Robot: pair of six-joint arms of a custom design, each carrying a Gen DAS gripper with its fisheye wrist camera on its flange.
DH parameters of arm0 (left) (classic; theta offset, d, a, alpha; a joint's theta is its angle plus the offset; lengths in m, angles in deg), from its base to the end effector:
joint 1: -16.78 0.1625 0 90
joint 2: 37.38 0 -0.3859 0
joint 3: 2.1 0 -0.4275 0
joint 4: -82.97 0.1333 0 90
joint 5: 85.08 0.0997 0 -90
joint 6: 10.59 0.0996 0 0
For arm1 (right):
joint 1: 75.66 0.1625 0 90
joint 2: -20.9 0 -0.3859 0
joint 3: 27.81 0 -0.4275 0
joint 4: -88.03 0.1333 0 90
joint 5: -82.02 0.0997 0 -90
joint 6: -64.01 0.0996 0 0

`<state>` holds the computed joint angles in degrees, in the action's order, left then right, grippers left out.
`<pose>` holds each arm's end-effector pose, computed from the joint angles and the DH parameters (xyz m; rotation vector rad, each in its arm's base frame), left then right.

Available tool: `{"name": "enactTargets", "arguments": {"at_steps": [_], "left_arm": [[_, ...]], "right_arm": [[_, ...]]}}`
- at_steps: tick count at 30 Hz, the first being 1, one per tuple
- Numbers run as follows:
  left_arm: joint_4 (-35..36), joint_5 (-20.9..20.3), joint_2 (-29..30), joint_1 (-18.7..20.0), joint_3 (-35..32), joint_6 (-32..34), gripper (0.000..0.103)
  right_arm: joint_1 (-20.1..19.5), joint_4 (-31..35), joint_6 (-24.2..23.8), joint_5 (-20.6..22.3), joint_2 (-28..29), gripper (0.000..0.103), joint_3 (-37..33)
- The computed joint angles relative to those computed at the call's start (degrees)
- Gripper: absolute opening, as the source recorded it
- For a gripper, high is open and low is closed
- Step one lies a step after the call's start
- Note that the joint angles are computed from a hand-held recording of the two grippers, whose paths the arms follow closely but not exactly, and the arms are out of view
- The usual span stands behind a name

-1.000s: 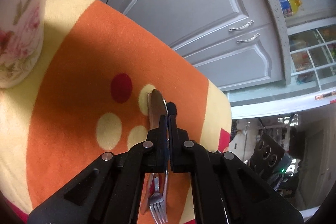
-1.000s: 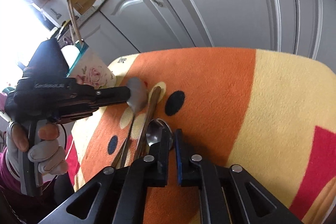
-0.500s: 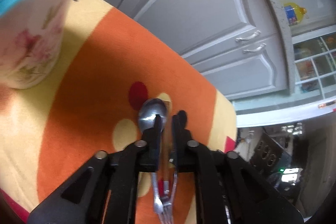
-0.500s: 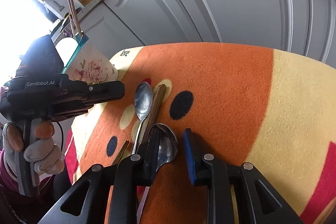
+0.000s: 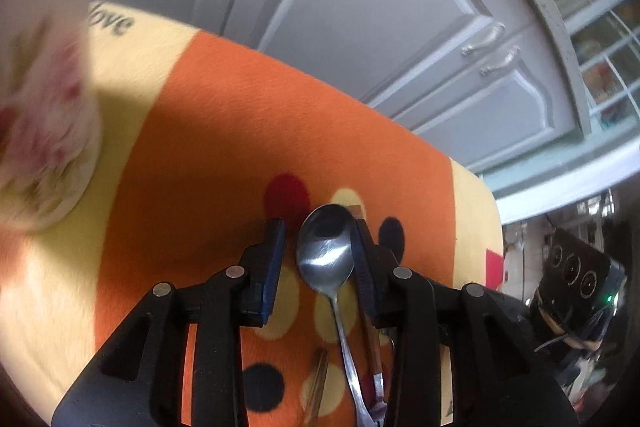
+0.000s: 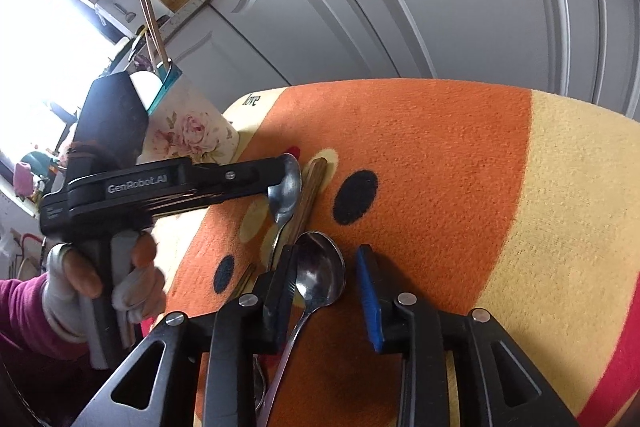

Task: Organize utensils
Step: 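Lift the metal spoon with the left tool while the right tool lifts the fork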

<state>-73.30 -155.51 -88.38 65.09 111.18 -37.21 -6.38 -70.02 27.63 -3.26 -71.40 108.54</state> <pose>-0.2398 -0.5198 -0.0027 0.3600 2.8532 -0.3613 -0.0174 -0.4459 0.2007 0.4277 -2.9203 0.6092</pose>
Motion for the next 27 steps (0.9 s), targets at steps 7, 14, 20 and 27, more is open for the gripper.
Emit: {"name": "enactTargets", "arguments": {"at_steps": [7,14,20,27], "left_arm": [[1.18,0.69,1.08,0.01,-1.06,4.13,0.011],[3.43,-0.47,-1.3,-0.33,-0.01,3.37,0.001],[4.95,-1.36,-6.58,-2.19,3.7,2.22,0.0],[5.82,-2.04,-14.81,-5.57,9.18,1.77,0.0]], "right_arm": [[-1.05,4.02,-1.62,3.31,0.97,0.029,-1.7],[2.43,1.99,-1.08,-3.24,1.12,0.005,-1.1],[4.72,0.16,-0.63,-6.26,-4.89,0.004,2.6],[8.87,-0.67,-0.6,-8.9,-12.2,0.004,5.89]]}}
